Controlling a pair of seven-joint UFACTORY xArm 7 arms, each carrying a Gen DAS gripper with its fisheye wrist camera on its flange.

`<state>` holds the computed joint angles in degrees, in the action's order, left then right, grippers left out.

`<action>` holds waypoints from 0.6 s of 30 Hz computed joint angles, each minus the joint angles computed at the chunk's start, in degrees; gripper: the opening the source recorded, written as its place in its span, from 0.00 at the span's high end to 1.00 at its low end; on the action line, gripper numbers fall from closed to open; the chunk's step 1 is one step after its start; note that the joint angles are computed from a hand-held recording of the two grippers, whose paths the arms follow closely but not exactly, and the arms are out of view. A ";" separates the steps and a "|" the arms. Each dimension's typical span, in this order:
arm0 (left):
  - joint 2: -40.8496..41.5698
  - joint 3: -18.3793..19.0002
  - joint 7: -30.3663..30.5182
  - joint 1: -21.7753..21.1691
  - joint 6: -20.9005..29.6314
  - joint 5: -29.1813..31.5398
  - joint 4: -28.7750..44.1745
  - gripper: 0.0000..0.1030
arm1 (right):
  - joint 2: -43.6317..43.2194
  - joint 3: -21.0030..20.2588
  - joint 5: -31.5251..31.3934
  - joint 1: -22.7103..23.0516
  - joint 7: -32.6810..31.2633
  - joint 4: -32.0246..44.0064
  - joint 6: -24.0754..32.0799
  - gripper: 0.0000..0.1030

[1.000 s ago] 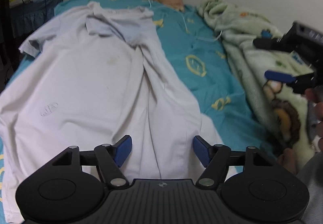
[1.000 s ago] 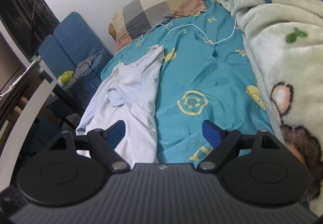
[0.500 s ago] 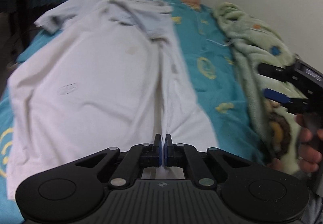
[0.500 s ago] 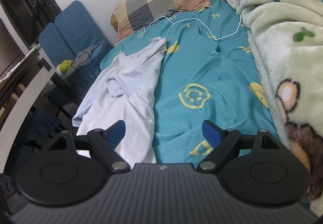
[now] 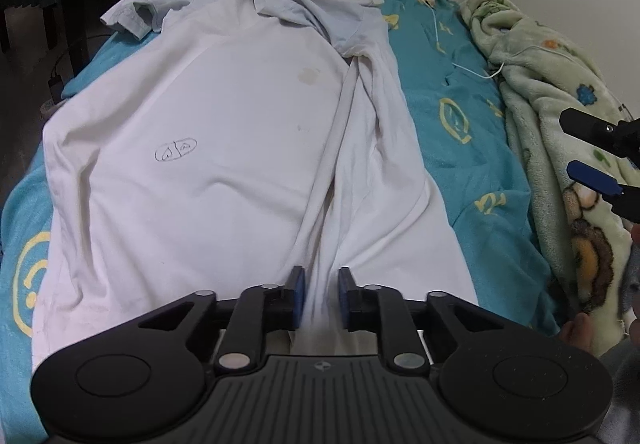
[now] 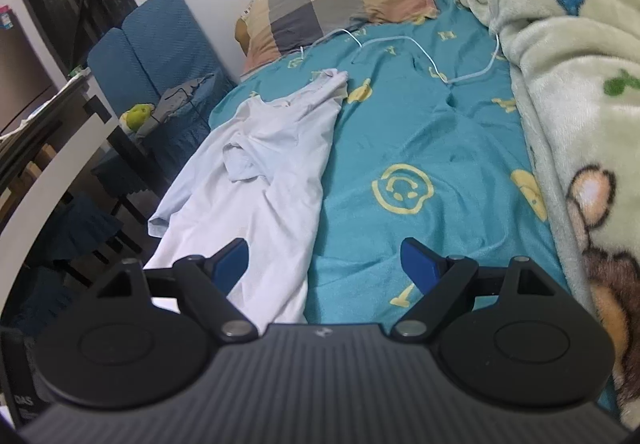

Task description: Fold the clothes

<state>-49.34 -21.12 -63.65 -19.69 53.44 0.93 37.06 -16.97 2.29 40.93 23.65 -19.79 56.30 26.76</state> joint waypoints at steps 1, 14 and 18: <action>-0.22 -0.12 0.30 0.04 0.57 0.49 0.56 0.66 | -0.28 -0.08 0.39 0.18 -0.46 -0.16 -0.47 0.18; -8.23 1.45 3.11 9.28 0.52 7.45 2.95 0.24 | -1.88 -0.31 3.46 4.57 -3.78 -1.56 -6.71 0.18; -9.97 5.91 2.45 12.96 -6.56 6.28 -0.58 0.23 | -0.41 1.84 -0.17 4.05 0.10 -0.44 -7.95 0.18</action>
